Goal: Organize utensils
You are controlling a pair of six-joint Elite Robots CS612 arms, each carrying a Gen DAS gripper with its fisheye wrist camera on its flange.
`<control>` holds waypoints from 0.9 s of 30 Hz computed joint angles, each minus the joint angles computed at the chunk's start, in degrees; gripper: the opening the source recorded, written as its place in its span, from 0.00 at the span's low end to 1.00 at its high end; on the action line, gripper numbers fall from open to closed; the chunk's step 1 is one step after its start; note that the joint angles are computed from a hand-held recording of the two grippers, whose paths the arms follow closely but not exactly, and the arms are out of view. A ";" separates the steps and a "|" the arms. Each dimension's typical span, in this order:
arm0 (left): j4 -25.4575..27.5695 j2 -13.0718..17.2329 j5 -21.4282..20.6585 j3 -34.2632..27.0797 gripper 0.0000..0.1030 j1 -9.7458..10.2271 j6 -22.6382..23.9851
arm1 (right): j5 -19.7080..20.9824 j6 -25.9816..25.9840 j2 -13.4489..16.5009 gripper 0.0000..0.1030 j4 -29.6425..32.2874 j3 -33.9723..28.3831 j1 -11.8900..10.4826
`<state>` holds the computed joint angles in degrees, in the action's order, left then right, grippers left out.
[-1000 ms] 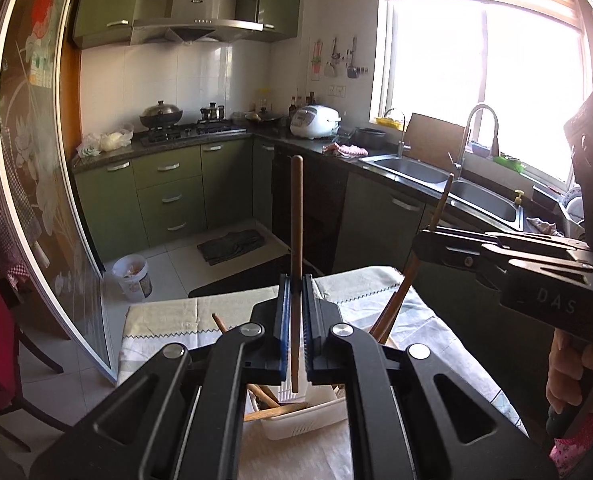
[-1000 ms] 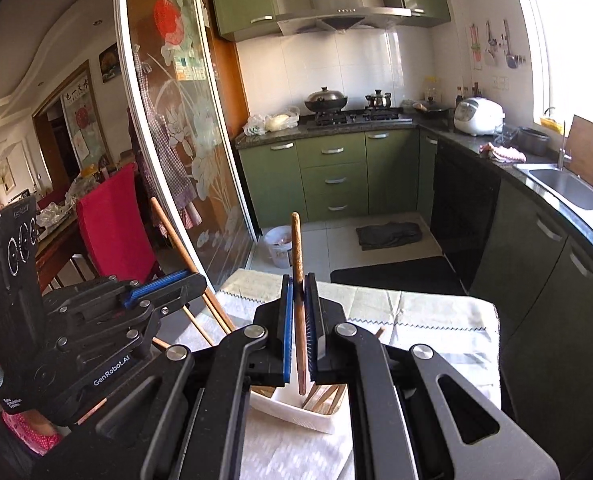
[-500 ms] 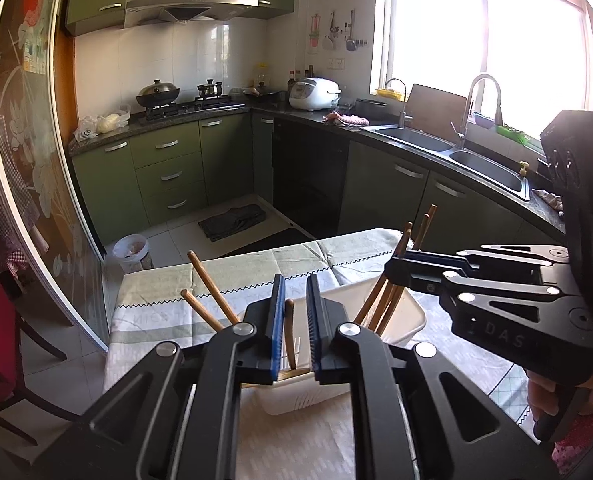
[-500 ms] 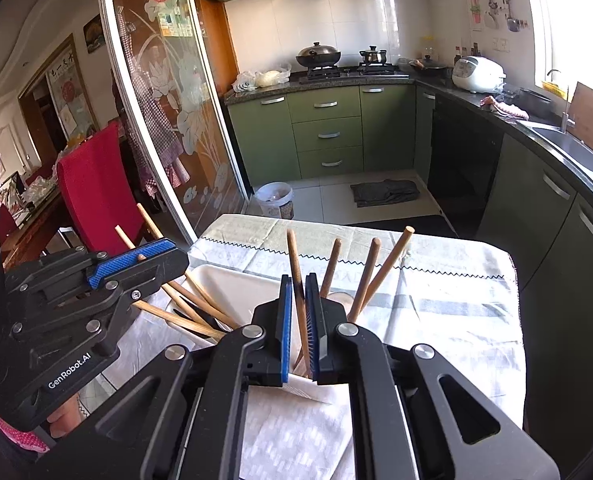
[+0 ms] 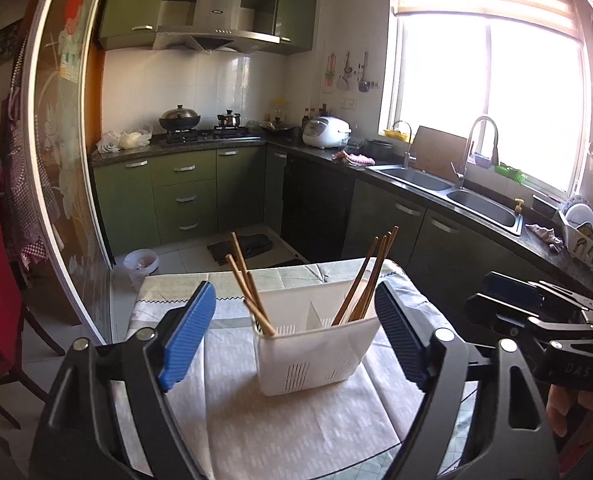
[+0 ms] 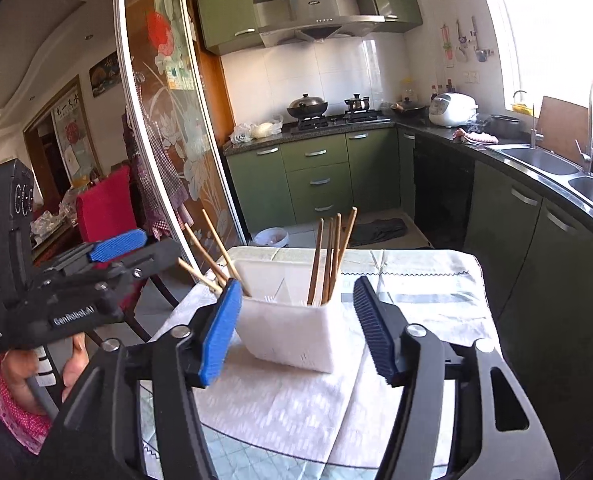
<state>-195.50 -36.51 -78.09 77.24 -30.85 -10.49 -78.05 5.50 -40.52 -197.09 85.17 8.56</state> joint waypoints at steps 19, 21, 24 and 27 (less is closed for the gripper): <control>-17.81 -5.16 11.45 20.46 0.93 -5.59 1.35 | -14.12 1.07 -2.09 0.95 -30.56 19.84 4.26; -18.32 -5.14 11.77 20.51 0.93 -5.87 1.56 | -16.53 0.55 -1.96 0.96 -30.52 19.20 4.73; -17.40 -5.26 10.94 20.66 0.93 -5.63 -0.42 | -17.44 0.62 -2.10 0.96 -28.70 18.18 4.72; -15.89 -5.38 10.66 20.89 0.93 -5.49 -2.00 | -19.21 -0.04 -1.97 0.96 -28.03 18.01 4.97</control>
